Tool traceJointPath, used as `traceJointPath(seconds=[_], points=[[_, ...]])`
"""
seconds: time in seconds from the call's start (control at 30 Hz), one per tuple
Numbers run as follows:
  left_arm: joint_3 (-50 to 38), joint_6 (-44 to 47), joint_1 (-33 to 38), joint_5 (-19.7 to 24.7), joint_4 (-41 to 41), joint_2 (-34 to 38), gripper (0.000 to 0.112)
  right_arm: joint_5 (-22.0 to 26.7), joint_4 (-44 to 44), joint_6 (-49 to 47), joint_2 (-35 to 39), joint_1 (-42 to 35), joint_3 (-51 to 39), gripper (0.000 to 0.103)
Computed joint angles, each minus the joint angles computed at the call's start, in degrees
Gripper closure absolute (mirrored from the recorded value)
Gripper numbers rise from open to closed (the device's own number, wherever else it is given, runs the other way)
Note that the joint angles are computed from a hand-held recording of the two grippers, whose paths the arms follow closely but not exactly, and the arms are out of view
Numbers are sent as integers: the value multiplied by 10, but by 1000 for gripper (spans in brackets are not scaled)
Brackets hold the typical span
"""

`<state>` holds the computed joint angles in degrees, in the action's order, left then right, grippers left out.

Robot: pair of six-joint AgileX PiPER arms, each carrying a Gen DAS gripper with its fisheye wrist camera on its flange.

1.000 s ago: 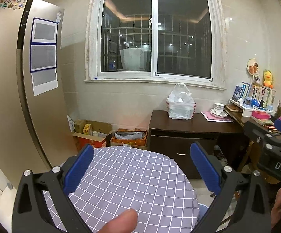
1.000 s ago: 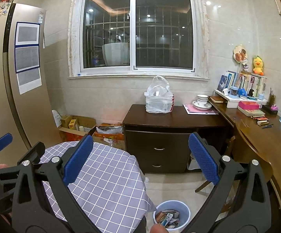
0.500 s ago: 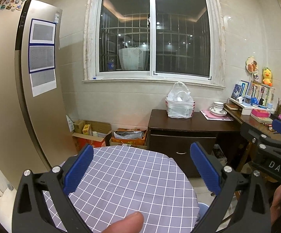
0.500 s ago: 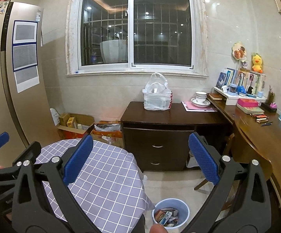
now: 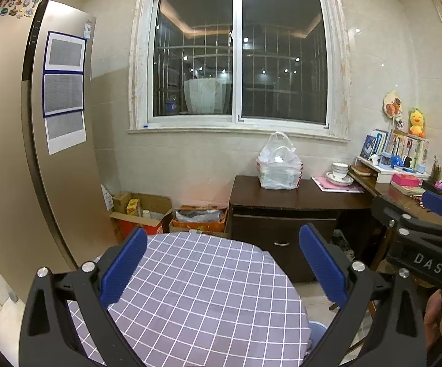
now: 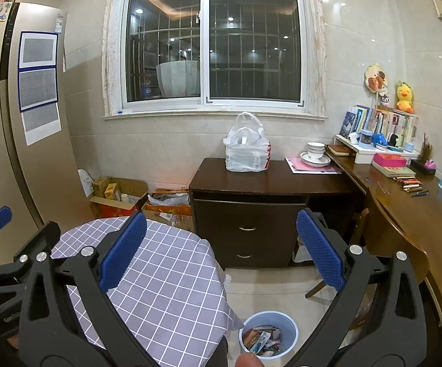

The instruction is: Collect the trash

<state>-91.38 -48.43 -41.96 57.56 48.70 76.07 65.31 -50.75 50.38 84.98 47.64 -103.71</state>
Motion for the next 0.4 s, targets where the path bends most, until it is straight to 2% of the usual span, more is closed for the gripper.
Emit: traceJointPath(seconds=[0.4], points=[[-3,3,11,4,-21,-1,14,-7,3,4,-5,-5,13,6]])
